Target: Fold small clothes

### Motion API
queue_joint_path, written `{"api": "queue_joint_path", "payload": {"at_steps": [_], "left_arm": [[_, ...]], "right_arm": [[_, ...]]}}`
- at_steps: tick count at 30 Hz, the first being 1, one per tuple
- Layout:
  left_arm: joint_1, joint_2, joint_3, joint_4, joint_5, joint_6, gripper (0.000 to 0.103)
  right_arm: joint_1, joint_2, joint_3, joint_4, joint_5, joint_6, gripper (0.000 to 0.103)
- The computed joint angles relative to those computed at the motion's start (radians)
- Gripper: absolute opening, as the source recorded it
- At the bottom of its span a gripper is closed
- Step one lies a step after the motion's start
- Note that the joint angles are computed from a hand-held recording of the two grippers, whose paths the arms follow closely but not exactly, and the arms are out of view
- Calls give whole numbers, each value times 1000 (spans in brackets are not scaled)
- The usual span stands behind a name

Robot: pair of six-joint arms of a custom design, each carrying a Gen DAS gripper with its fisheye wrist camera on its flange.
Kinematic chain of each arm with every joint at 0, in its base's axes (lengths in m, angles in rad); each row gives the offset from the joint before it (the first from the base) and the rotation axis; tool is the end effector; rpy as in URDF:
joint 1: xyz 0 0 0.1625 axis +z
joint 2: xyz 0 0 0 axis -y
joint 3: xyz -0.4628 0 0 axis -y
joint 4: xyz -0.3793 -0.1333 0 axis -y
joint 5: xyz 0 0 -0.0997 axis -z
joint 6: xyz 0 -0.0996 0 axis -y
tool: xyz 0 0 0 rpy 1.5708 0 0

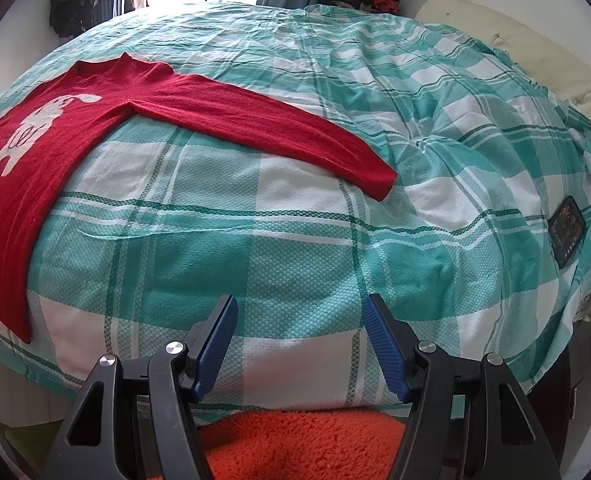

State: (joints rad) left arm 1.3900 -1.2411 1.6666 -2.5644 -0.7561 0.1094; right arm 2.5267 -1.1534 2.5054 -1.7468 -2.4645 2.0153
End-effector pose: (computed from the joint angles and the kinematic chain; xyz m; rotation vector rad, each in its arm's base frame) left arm 0.0916 -0.6431 0.4398 0.0451 2.2778 -0.6943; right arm 0.2369 -0.0991 0.0993 -0.4115 -1.8357 0.7539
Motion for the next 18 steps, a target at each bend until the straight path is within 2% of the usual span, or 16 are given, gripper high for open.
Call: {"api": "queue_joint_path", "payload": {"at_steps": [2,4,6,8,12,14,15,17,18], "left_arm": [[-23,-85,82,-50,-105,22,45],[-33,-145,114,48,-302,4,43],[-39,-143,111,173,-477,-11,40],[-52,-114,135,206,-593,-13,38],[-99,-2,172,176,-625,-34,38],[-98,50,166,168,-661,-75,38],[-102,68,167,164,-656,-93,38],[-114,96,175,137,-599,-131,38],[-113,99,184,116,-592,-140,33]], "right_arm": [[-2,1,-1,-2,-1,-6,65],[-7,2,0,-8,-4,-21,65],[-14,2,2,-18,-9,-37,65],[-19,2,5,-29,-12,-50,65],[-8,5,1,-15,-9,-34,65],[4,6,-3,2,-5,-15,65],[8,7,-4,6,-3,-7,65],[14,4,-3,7,-2,0,65],[16,3,-3,7,-3,2,65]]}}
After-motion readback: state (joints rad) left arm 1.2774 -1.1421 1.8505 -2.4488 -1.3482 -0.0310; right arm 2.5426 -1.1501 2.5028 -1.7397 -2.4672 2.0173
